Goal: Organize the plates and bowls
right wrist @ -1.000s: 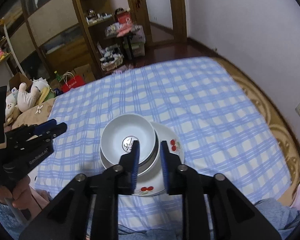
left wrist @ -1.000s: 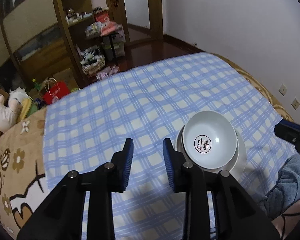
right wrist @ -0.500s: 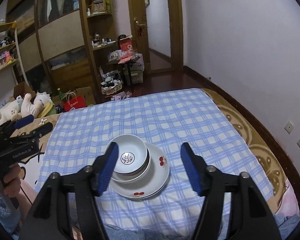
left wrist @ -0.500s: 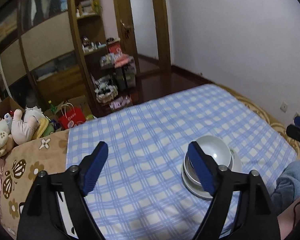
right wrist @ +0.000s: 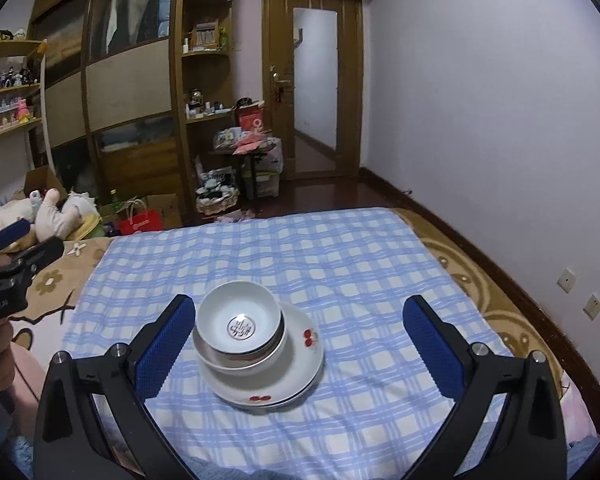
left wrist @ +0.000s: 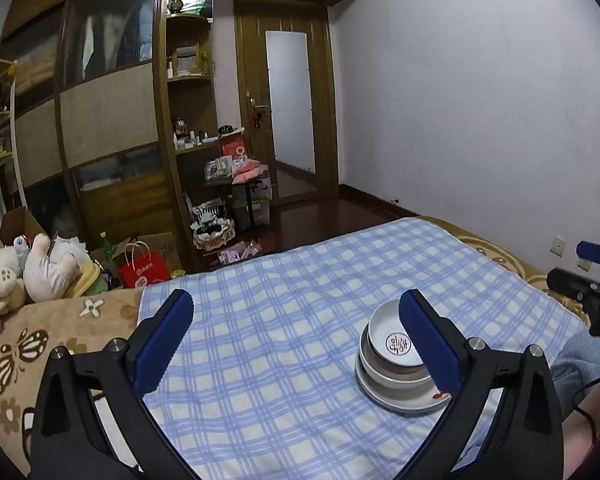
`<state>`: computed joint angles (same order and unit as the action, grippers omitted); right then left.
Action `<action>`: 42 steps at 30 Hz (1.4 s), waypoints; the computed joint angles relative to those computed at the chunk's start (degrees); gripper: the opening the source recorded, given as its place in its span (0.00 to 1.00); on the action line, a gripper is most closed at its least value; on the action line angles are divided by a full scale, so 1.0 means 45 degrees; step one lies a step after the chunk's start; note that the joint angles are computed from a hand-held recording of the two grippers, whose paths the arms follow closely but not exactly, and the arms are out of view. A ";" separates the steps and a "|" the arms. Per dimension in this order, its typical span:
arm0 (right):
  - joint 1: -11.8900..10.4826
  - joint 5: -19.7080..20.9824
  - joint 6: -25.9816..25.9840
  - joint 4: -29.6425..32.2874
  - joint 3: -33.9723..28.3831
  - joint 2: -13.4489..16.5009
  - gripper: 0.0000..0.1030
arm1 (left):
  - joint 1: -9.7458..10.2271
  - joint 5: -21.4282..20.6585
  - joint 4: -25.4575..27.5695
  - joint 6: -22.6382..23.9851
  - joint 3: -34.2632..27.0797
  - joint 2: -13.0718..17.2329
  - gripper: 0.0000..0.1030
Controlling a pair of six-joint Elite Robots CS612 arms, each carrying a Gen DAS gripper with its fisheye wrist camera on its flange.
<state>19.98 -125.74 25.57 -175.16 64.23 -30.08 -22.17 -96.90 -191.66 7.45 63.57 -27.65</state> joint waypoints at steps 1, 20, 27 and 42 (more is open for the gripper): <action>0.0009 -0.0062 0.0000 -0.0137 0.0000 0.0030 1.00 | -0.0013 0.0121 -0.0056 -0.0037 0.0006 0.0033 0.98; -0.0115 -0.0802 0.1033 0.0093 -0.0338 0.0401 1.00 | -0.0183 0.1639 0.0035 0.0550 -0.0651 0.0891 0.98; -0.0051 -0.1063 0.0990 0.0132 -0.0451 0.0485 1.00 | -0.0243 0.2003 0.0028 0.0606 -0.0671 0.0962 0.98; -0.0051 -0.1032 0.1127 0.0195 -0.0381 0.0453 1.00 | -0.0243 0.2118 0.0354 0.0646 -0.0768 0.1016 0.98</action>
<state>19.75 -130.38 30.64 -174.28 62.52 -28.04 -23.26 -87.36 -190.07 10.36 60.12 -23.08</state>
